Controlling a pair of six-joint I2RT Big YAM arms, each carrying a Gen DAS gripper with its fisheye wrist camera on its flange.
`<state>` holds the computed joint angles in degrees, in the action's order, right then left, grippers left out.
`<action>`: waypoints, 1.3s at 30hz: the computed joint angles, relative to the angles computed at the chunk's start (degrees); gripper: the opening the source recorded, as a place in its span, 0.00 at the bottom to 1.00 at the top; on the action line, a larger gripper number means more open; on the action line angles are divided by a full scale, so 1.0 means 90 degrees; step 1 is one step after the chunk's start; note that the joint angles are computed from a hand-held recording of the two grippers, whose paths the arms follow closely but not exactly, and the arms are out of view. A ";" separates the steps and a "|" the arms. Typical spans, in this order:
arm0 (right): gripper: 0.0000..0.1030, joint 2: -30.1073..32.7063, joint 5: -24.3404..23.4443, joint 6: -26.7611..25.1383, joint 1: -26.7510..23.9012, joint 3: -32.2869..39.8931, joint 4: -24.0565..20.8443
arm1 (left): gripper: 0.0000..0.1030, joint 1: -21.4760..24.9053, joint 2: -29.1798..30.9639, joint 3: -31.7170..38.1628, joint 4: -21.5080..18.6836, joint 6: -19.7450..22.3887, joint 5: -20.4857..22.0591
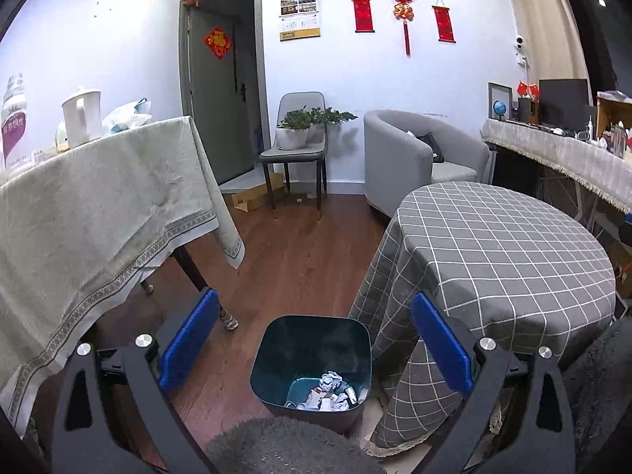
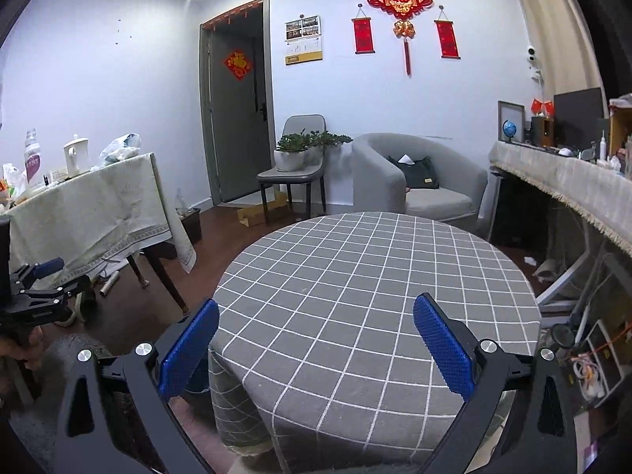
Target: Collect trash
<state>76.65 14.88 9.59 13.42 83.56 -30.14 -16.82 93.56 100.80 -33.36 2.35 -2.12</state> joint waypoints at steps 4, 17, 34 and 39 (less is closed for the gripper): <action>0.97 -0.0019 -0.0027 0.0041 -0.0018 -0.0021 0.0008 | 0.97 0.0031 -0.0013 -0.0008 -0.0037 -0.0112 0.0042; 0.97 -0.0031 -0.0052 0.0119 -0.0038 -0.0037 0.0007 | 0.97 0.0041 -0.0019 -0.0018 -0.0027 -0.0114 0.0090; 0.97 -0.0025 -0.0031 0.0081 -0.0031 -0.0027 -0.0005 | 0.97 0.0042 -0.0007 -0.0001 -0.0039 -0.0146 0.0100; 0.97 -0.0022 -0.0016 0.0084 -0.0020 -0.0021 -0.0012 | 0.97 0.0035 -0.0009 -0.0003 -0.0038 -0.0146 0.0089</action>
